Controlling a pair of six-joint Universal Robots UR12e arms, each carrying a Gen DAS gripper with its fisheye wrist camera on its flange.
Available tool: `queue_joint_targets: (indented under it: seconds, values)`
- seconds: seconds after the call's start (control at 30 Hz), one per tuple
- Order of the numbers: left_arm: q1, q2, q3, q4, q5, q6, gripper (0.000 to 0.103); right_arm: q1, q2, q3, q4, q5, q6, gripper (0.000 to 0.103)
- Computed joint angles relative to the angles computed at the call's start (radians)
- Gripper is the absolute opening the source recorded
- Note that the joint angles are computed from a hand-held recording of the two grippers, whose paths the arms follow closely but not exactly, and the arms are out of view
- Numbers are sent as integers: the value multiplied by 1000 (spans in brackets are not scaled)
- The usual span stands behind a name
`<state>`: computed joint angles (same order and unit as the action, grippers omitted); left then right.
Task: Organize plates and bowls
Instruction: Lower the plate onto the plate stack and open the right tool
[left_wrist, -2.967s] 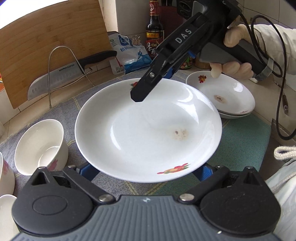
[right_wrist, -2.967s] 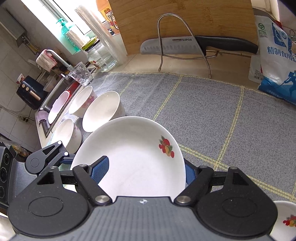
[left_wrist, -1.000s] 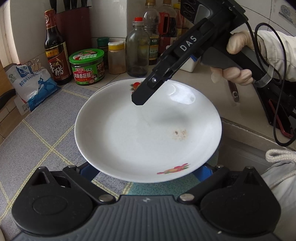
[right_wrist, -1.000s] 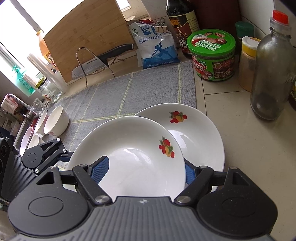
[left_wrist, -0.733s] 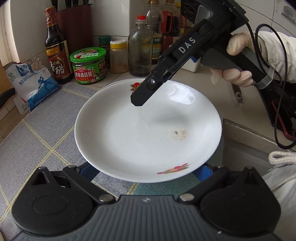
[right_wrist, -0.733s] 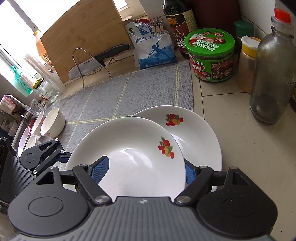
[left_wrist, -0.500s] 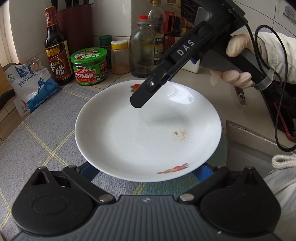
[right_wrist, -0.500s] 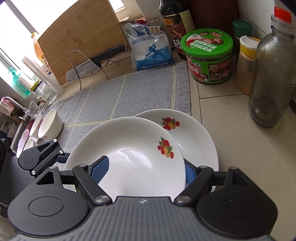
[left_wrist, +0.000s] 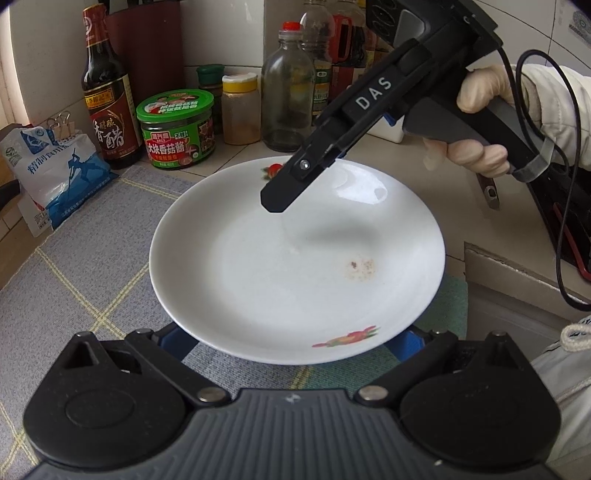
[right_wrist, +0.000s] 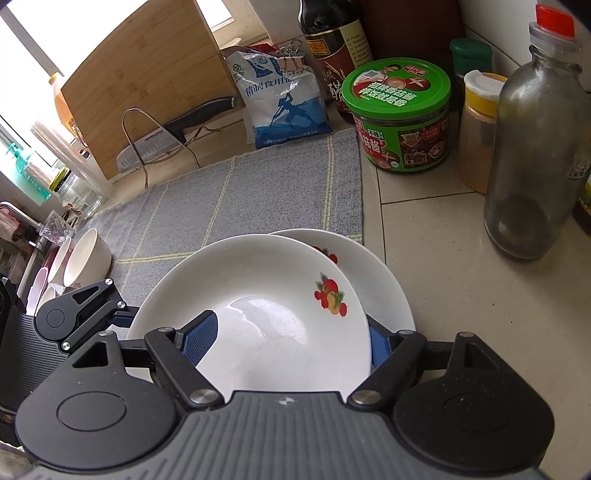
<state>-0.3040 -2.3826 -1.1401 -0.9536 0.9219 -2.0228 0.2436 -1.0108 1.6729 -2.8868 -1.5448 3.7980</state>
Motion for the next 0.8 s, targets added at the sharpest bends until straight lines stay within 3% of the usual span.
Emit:
queue_joint_targets:
  seconds: [0.6,0.8]
  values:
    - [0,-22,35,-39,-10,37,103,17,-32,36,10,-63,65,86]
    - [1,-22,33,-36,-13,39,103,25,-45,46,9,-86,81,90]
